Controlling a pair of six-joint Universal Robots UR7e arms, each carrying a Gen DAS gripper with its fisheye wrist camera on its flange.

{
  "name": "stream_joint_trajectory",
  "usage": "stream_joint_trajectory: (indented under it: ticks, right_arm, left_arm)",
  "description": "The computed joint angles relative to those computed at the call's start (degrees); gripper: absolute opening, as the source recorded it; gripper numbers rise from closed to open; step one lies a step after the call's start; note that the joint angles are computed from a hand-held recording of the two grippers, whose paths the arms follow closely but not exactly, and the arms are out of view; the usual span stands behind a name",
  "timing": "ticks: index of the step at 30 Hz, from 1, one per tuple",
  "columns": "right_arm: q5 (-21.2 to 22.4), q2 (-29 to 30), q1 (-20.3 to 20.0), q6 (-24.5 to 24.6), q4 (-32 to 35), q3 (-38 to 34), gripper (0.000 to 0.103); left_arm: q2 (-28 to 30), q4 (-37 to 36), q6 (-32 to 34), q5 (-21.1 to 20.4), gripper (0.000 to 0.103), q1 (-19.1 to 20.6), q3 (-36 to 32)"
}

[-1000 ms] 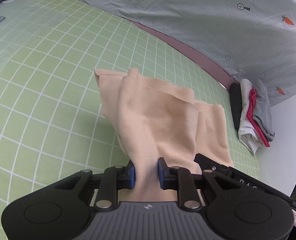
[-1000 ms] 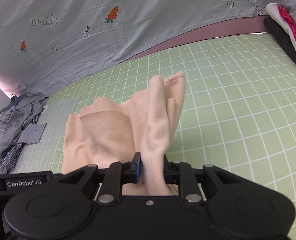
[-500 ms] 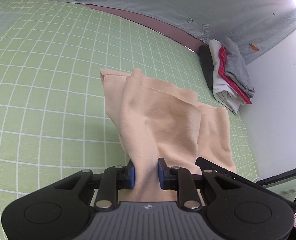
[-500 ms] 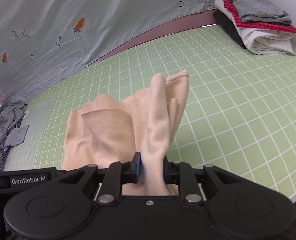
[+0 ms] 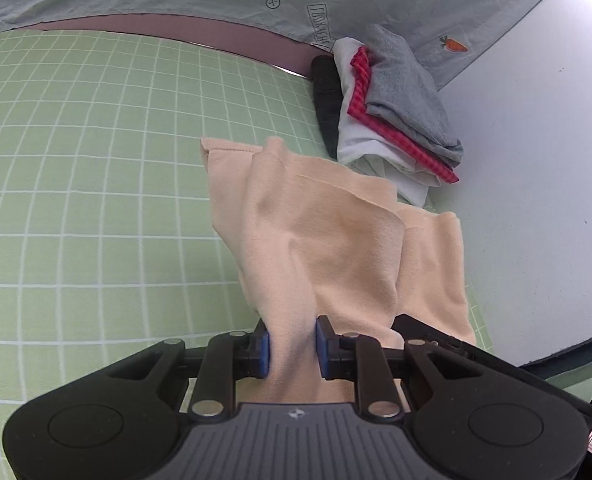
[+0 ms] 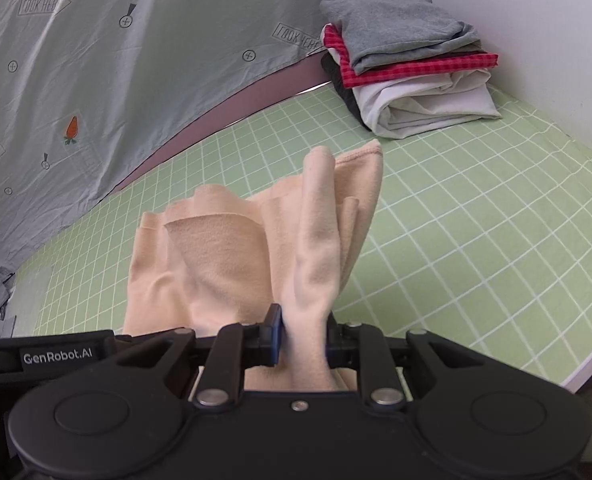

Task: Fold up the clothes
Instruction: 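Carry the sweater with both grippers onto the folded clothes stack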

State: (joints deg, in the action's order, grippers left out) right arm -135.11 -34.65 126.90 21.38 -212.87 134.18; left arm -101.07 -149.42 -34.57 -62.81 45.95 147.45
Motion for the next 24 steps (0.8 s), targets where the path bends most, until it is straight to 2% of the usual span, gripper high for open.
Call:
stream_joint_trajectory:
  ticks: [2, 6, 11, 14, 17, 18, 20, 21, 23, 24]
  right_arm:
    - [1.7, -3.8, -4.6, -6.7, -3.2, 1.9, 0.019]
    - [4.7, -11.6, -12.7, -19.4, -7.5, 2.6, 0.019]
    - [11.8, -19.8, -20.7, -30.4, -5.9, -2.7, 0.019]
    - [17.3, -21.4, -24.2, -34.1, -3.2, -9.4, 0.019]
    - [23.6, -20.1, -27.5, -36.7, 1.0, -19.4, 0.02]
    - [25.3, -18.9, -28.4, -37.3, 2.2, -22.9, 0.02]
    - [27.9, -15.6, -30.3, -38.5, 4.5, -30.5, 0.025]
    - [27.4, -13.3, -31.0, -39.5, 5.3, -33.9, 0.034]
    - [26.2, -8.6, -32.3, -41.4, 7.3, -41.1, 0.036]
    - [24.9, -6.5, -32.9, -42.2, 8.8, -43.9, 0.036]
  left_arm:
    - [10.8, -10.0, 1.1, -0.7, 0.023, -0.2, -2.0]
    - [26.7, -20.8, 5.9, -2.4, 0.023, 1.1, -11.1]
    - [39.8, -25.9, 13.5, -3.4, 0.023, 3.1, -26.4]
    - [46.7, -25.6, 19.3, -4.1, 0.023, 5.5, -37.9]
    - [54.0, -25.4, 25.9, -4.8, 0.025, 8.2, -50.3]
    - [56.6, -25.4, 27.4, -3.6, 0.03, 8.9, -54.0]
    - [62.1, -24.2, 29.5, -0.6, 0.03, 10.7, -61.6]
    - [64.2, -22.4, 29.5, 0.7, 0.03, 11.7, -64.5]
    - [67.9, -20.3, 29.5, 1.4, 0.033, 13.7, -69.0]
    - [68.7, -22.0, 30.2, 0.7, 0.034, 14.4, -69.3]
